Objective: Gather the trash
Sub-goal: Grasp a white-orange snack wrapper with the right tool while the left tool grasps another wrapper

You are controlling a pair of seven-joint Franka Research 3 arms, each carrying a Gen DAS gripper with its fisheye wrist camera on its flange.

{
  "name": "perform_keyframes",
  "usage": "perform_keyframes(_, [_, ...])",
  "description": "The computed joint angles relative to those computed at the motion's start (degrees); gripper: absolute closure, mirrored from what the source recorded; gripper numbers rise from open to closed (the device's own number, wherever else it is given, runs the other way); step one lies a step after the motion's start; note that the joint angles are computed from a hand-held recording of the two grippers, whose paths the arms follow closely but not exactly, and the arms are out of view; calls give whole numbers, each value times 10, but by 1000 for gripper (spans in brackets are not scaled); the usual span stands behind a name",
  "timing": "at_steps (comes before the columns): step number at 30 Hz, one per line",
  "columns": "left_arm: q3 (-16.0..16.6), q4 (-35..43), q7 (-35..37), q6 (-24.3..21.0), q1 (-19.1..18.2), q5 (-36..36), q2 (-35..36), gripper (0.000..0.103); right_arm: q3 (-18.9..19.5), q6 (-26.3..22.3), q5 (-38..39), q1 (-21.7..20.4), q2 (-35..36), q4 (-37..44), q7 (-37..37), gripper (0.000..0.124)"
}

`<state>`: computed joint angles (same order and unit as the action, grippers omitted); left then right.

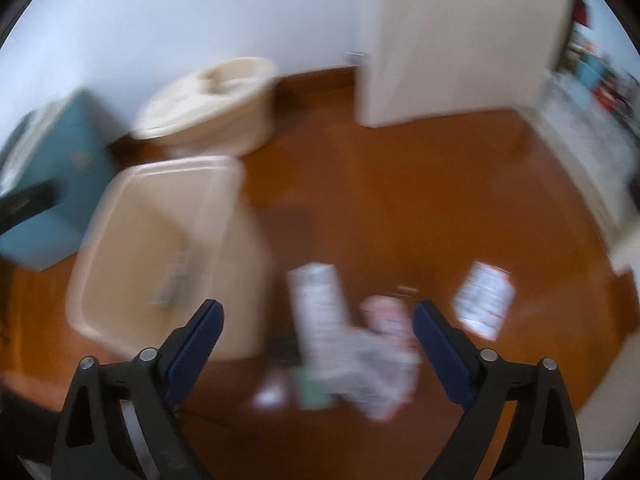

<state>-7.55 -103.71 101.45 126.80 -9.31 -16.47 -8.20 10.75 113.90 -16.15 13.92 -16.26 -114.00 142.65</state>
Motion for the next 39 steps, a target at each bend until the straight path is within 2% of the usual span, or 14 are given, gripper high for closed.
perform_keyframes(2, [-13,-28,19,10,-19,-12,-13,26,-22,2,-1,-25,-52,-83,30,26])
perform_keyframes(5, [-30,-70,63,29,-53,-27,-24,26,-43,32,13,-69,-106,-188,67,26])
perform_keyframes(10, [-50,-122,95,50,-95,-18,-13,26,-62,115,32,-119,-104,-279,57,26])
perform_keyframes(16, [-62,-154,81,74,-111,0,11,26,-70,193,-6,-166,-28,-301,33,26])
perform_keyframes(19, [-61,-177,86,89,-114,-2,8,26,-79,205,-39,-186,28,-286,48,26])
perform_keyframes(26, [-60,-199,81,105,-115,4,17,25,-124,256,-17,-178,117,-270,31,26])
perform_keyframes(28, [-62,-194,70,103,-113,13,23,25,-133,286,-1,-174,120,-283,17,25])
perform_keyframes(30, [-64,-191,66,103,-113,19,27,25,-133,297,-21,-172,115,-291,22,27])
perform_keyframes(31, [-65,-188,63,101,-113,21,30,25,-133,310,-35,-172,108,-298,22,37])
perform_keyframes(32, [-66,-187,61,100,-113,20,32,25,-130,316,-49,-172,98,-306,26,61])
perform_keyframes(34, [-67,-182,54,92,-112,18,36,25,-122,294,-71,-174,90,-303,31,94])
perform_keyframes(37, [-70,-179,43,84,-111,23,38,25,-129,293,-31,-173,75,-313,-5,106])
perform_keyframes(39, [-72,-182,47,88,-114,22,34,25,-124,303,-25,-177,41,-336,-8,107])
